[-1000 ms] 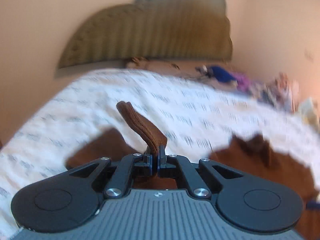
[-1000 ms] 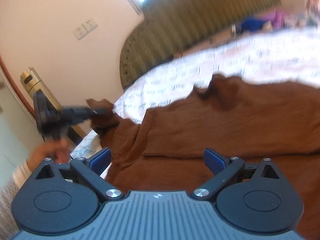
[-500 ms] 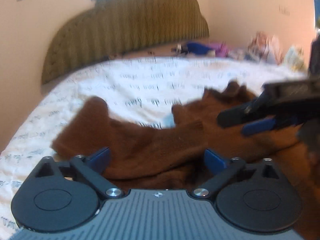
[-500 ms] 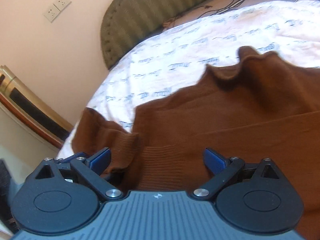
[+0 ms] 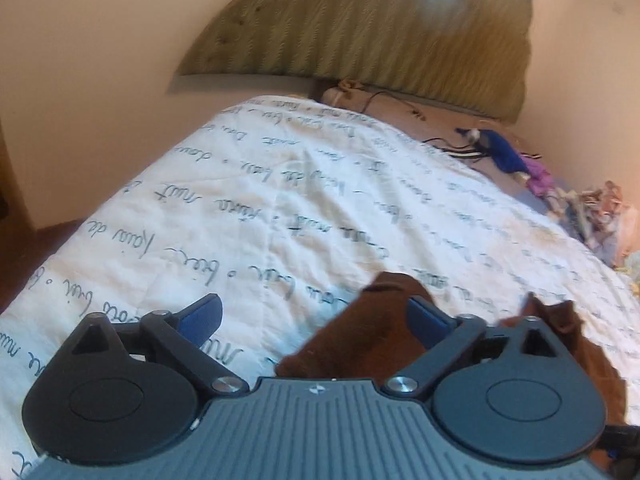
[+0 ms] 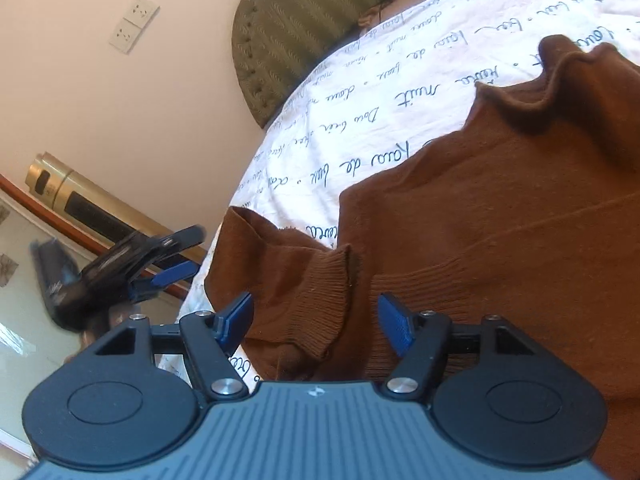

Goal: Fold small clothes

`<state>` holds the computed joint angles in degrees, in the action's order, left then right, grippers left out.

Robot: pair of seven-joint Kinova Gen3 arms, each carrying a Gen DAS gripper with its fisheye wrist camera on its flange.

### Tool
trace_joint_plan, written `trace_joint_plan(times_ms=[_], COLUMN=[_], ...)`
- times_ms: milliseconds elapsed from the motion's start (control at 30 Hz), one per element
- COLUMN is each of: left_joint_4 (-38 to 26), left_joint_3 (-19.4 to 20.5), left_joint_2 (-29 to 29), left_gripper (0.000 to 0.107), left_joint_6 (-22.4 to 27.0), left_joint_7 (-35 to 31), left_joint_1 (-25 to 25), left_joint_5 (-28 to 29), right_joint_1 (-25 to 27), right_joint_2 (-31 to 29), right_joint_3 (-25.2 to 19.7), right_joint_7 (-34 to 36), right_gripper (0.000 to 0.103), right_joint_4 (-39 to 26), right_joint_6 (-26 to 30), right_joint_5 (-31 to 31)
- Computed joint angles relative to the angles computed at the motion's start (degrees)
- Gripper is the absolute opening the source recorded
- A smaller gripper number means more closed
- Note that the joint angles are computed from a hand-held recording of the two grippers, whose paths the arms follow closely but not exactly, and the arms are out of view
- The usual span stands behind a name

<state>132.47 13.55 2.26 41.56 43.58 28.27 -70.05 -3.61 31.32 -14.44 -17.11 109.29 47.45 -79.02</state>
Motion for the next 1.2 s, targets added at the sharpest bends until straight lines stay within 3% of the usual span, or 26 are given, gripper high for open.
trace_joint_plan(times_ms=[33,67,100,133,167,233,367,533,700,800,833,867,933,1000,1067,1133,1200], left_joint_4=[0.23,0.81,0.96,1.42,2.00,2.48,0.12,-3.68,-7.50,-9.59,-10.45,-11.16,-10.81,-9.77,-8.84,-8.25,-8.76], left_joint_3=[0.67,2.22,3.65,4.51,4.63,3.75,-0.40,-3.45,-1.80,-4.25,-3.86,-4.12,-5.42,-6.52,-9.84,-11.66,-10.34], left_joint_2=[0.56,0.77,1.08,1.35,1.09,0.30,-1.24,-1.90,1.67,6.49,7.98,9.24,10.86,10.55,9.00,7.65,7.98], left_gripper=[0.078,0.048,0.032,0.015,0.015,0.011,0.010,0.010,0.010,0.021,0.041,0.072,0.092,0.092,0.094,0.094,0.094], left_joint_6=[-1.52,-3.85,-6.18,-8.51,-10.06,-10.37,-2.29,6.77,7.44,4.09,3.64,4.11,7.14,8.26,6.28,1.95,-2.71], left_joint_7=[0.31,1.41,1.58,1.63,1.87,2.07,-2.26,-1.26,1.49,5.44,5.16,5.49,8.78,10.57,10.11,7.49,3.07], left_joint_1=[-1.41,-3.88,-6.54,-8.59,-9.58,-8.38,1.31,13.43,17.43,21.27,21.19,22.02,25.36,26.75,27.50,25.01,19.71], left_joint_5=[-0.64,-1.40,-1.23,-0.82,-1.34,-1.32,4.34,4.44,0.97,-2.05,-1.67,-1.33,-2.34,-2.31,-0.30,1.42,3.60], right_joint_1=[-0.35,-0.90,-2.04,-2.65,-2.40,-2.62,-2.14,-0.58,2.41,5.18,6.35,7.17,6.62,9.04,11.21,14.19,15.58], right_joint_2=[0.43,0.99,1.23,1.27,0.98,-0.11,-4.00,-8.61,-11.75,-12.29,-12.05,-11.73,-11.12,-8.23,-6.18,-4.31,-4.04], right_joint_3=[0.00,0.03,0.55,0.36,-0.90,-1.64,-2.53,-0.13,4.30,7.21,7.69,8.28,10.59,10.29,10.10,8.47,6.77], right_joint_7=[-0.59,-1.81,-3.21,-3.69,-3.24,-0.47,6.20,11.32,13.93,15.25,15.04,15.08,15.63,13.36,13.07,13.16,14.12], right_gripper=[0.058,0.043,0.034,0.013,0.004,0.004,0.004,0.003,0.003,0.003,0.003,0.003,0.003,0.003,0.003,0.003,0.003], right_joint_4=[-0.58,-1.50,-2.27,-2.57,-2.26,-1.42,0.99,2.19,2.77,3.35,3.46,3.67,4.05,2.93,2.34,1.83,2.36], right_joint_6=[0.26,0.45,0.07,-0.99,-2.94,-4.90,-7.14,-3.97,-0.88,-0.37,-0.98,-2.37,-6.87,-8.42,-8.59,-6.76,-7.33], right_joint_5=[0.60,1.71,2.67,3.21,3.28,2.53,-0.31,-2.21,-1.10,1.35,2.71,4.14,6.55,8.43,8.63,8.99,8.62])
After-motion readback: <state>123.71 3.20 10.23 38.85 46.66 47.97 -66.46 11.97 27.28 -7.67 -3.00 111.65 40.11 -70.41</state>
